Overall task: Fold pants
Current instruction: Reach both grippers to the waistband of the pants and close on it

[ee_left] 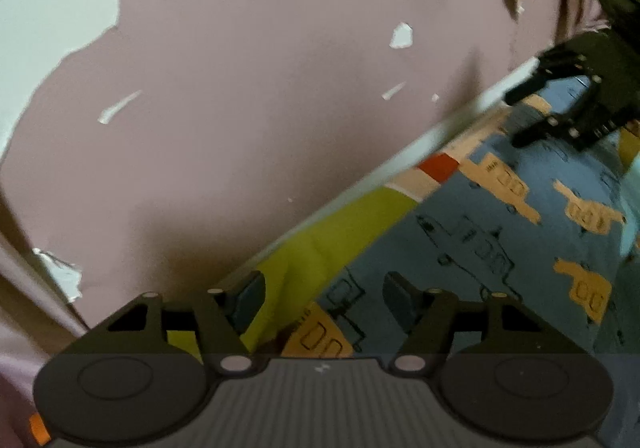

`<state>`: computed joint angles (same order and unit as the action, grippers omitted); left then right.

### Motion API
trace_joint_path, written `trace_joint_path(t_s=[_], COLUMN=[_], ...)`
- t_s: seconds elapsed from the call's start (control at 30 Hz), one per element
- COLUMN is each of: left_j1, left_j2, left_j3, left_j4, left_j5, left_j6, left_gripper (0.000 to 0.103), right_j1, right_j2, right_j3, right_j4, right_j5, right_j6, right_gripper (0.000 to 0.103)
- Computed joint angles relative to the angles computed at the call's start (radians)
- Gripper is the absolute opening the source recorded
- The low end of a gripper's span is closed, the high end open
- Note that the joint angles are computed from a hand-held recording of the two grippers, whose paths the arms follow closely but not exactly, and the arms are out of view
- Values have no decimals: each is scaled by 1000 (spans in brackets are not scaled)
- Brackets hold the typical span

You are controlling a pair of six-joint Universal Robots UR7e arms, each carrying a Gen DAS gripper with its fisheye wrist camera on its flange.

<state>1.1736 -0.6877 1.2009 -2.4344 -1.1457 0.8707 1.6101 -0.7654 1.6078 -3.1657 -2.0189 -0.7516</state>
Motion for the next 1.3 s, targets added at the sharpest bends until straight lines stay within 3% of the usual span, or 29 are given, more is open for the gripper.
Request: trace_joint_path(t_s=[0.17,0.27,0.33,0.4,0.43,0.5,0.87,1.13,1.23,1.3], left_j1=[1,-6,-16,-23,-25,-34,-56,-48,-42,-33], left_j2=[22,34,44,46,44,39,9,77,60,55], left_j3=[-62,-68,-61,-51,-47,-23,82,45,26,6], left_j4=[107,120,92,70,68,30,-282,-310,-261,-223], left_j5=[28,72,125,148,151,174,203,250,241,216], left_j6=[-48,-54,-63,-80,-88,-87,-166,-167,-184,-210], left_gripper=[49,25,13,2,1,0,0,1,13,28], right_j1=[-8,-7,-6,-2,1,6,26,25,18,14], right_j2=[6,6,6,14,16,18,63,132,115,103], right_j3=[-35,-32,-23,-18,-14,-3,0,-70,-62,-46], right_j4=[113,142,119,72,55,24,-270,-230,-209,-211], right_j5=[-2,-25,-26,-39,-42,-48,-28,-99,-59,-30], right_j6=[18,3,-2,-12,-21,-52,-120,-116,-84,-60], right_gripper=[63,59,46,18,13,2,0,1,18,34])
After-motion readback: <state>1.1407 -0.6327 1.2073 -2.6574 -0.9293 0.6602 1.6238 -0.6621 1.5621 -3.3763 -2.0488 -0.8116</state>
